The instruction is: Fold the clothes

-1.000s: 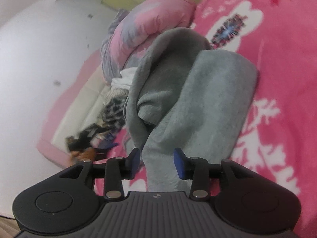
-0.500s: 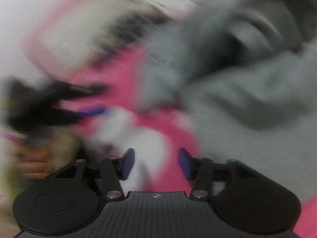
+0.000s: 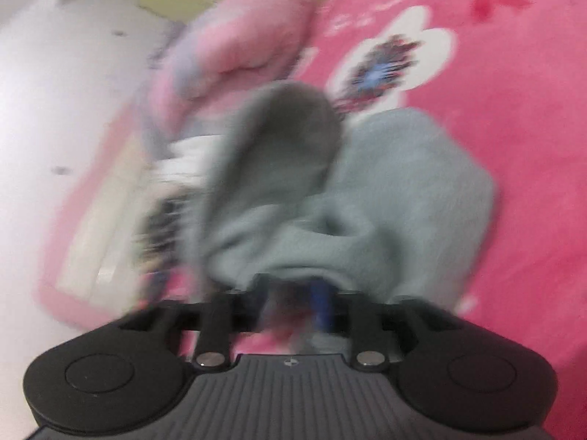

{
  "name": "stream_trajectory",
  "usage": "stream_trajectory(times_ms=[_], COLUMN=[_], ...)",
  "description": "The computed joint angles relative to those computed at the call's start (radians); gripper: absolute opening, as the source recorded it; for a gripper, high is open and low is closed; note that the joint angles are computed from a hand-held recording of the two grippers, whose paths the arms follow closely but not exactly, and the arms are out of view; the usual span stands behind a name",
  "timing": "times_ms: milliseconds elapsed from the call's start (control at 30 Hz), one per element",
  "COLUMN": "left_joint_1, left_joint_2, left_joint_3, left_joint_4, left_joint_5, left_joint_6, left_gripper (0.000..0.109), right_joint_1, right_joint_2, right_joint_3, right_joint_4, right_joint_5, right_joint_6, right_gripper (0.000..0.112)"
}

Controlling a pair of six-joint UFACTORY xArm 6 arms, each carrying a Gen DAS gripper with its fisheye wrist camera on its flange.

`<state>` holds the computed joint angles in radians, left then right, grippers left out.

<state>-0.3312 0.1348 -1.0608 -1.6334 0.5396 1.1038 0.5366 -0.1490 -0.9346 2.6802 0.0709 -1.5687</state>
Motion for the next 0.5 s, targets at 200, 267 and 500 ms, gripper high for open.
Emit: stream_trajectory(times_ms=[200,267,500], left_joint_1=[-0.001,-0.01,-0.05], left_joint_2=[0.032,0.036,0.058], left_joint_3=[-0.032,-0.037,-0.066], left_joint_4=[-0.125,-0.164,-0.279], left_joint_5=[-0.028,-0.052,-0.139], left_joint_6=[0.028,0.058,0.181], left_gripper=[0.1,0.1,0.094], right_joint_1=[-0.038,-0.067,-0.142], right_joint_2=[-0.067,-0.004,0.242], right_joint_3=[0.042,-0.032,-0.244], right_joint_4=[-0.017,0.095,0.141], right_joint_5=[0.245,0.184,0.223], right_joint_6=[0.03,-0.021,0.151], right_gripper=[0.089,0.097,0.085])
